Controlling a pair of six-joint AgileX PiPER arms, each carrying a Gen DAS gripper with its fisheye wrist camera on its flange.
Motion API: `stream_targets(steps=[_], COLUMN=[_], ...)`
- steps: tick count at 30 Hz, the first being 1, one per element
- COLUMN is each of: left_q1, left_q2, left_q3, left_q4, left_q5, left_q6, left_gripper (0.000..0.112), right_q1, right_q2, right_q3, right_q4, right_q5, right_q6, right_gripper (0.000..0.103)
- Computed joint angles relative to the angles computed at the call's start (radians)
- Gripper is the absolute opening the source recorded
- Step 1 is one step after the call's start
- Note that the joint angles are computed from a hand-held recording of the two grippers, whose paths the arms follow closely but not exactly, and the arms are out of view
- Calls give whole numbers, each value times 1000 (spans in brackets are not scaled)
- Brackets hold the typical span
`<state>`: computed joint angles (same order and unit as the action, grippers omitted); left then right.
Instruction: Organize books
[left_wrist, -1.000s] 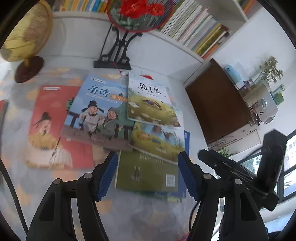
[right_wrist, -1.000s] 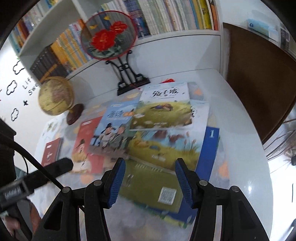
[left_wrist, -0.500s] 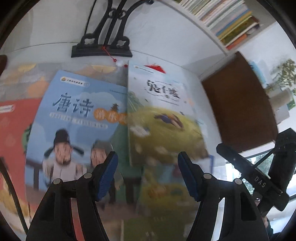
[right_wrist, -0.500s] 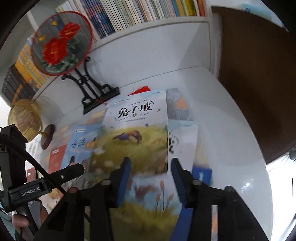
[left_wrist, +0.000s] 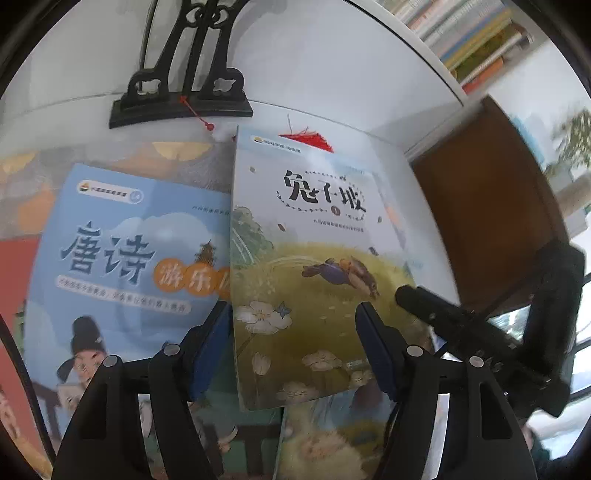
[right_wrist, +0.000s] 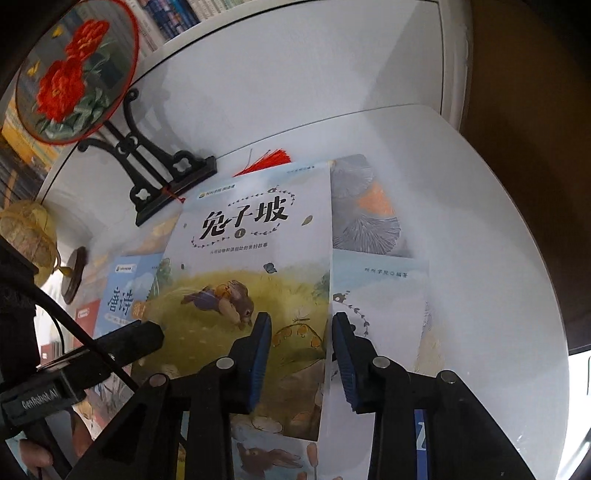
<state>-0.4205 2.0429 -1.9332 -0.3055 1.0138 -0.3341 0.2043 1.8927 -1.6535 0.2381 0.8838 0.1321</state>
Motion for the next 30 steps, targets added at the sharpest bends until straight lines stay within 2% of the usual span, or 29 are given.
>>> stream_targets(steps=[2,5,8,12,15,17,20,23,25,28,30], left_q1=[-3,-22,-69,-145,-212,-247,-297,-362,-374,-356,-374], left_q2=[-45,-191,-337,-501,-603,-665,-698,-707,-734,-745,-742], left_q3=[62,257,450,660,780,869,937,947,975,997,993], left_q4=[-7,-12,10,21,10,-54,-128,-64,-27,-28,-10], left_q5=[-13,-68,-98,-146,-167,-200,-210,-203,-228,-256,-260], left_q6=[4,-18,-84,-187,-259,-268,-251,-335,-404,-409,-422], left_gripper=[66,66,66,66,66,66,66,66,66,66,66], right_q1=[0,10,41,126,149,138,117,92,75,-28,-55], right_q2=[-22,-75,-188,-373,-488,-555,-638,-710,-723,-751,-772], right_q3=[27,96,245,461,582,656,750,810,829,888,927], right_q4=[23,40,44,-30,-20,8,42,65,66,155,198], right_q5=[0,14,3,-16,10,41,76,123,143,151,119], right_q6=[-28,-61,-99,-70,-59,-76,-104,-140,-126,-178,-226], right_gripper=[34,34,34,35,35,35,35,35,35,39,41])
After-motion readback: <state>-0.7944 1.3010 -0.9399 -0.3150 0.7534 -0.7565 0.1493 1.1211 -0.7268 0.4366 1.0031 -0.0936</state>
